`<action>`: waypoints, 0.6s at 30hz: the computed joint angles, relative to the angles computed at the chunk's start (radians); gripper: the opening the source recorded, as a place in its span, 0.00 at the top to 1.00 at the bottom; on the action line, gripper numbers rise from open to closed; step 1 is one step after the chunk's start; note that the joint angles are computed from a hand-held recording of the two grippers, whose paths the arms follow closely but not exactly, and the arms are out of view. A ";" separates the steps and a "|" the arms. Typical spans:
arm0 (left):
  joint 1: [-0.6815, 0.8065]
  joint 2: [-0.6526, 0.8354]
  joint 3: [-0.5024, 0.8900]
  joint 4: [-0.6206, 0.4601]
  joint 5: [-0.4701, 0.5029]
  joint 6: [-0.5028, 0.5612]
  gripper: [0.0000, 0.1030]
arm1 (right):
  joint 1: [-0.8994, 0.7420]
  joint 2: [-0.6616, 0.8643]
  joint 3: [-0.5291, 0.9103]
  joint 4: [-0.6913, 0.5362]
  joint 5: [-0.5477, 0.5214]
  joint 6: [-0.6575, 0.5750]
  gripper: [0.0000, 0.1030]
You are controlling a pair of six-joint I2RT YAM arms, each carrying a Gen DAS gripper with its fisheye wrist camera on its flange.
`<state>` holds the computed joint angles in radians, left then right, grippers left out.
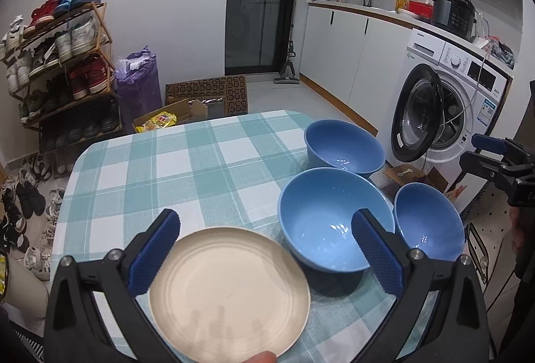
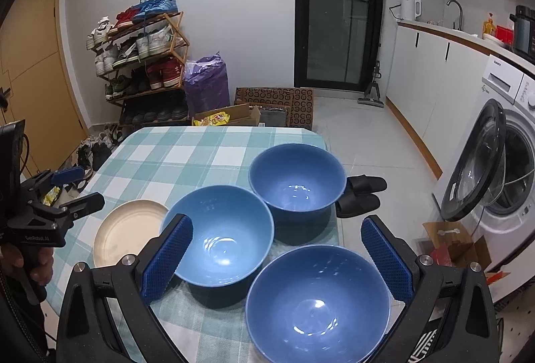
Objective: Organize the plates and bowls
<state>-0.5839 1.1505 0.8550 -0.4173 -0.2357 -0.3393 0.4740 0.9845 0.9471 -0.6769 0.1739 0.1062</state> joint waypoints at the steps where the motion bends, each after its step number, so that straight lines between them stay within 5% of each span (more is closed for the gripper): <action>1: -0.002 0.023 0.017 0.004 0.004 0.001 0.00 | -0.021 0.004 0.007 0.001 -0.018 -0.009 0.01; 18: -0.004 0.320 0.278 0.020 0.043 0.036 0.00 | -0.316 0.135 0.117 0.029 -0.235 -0.129 0.01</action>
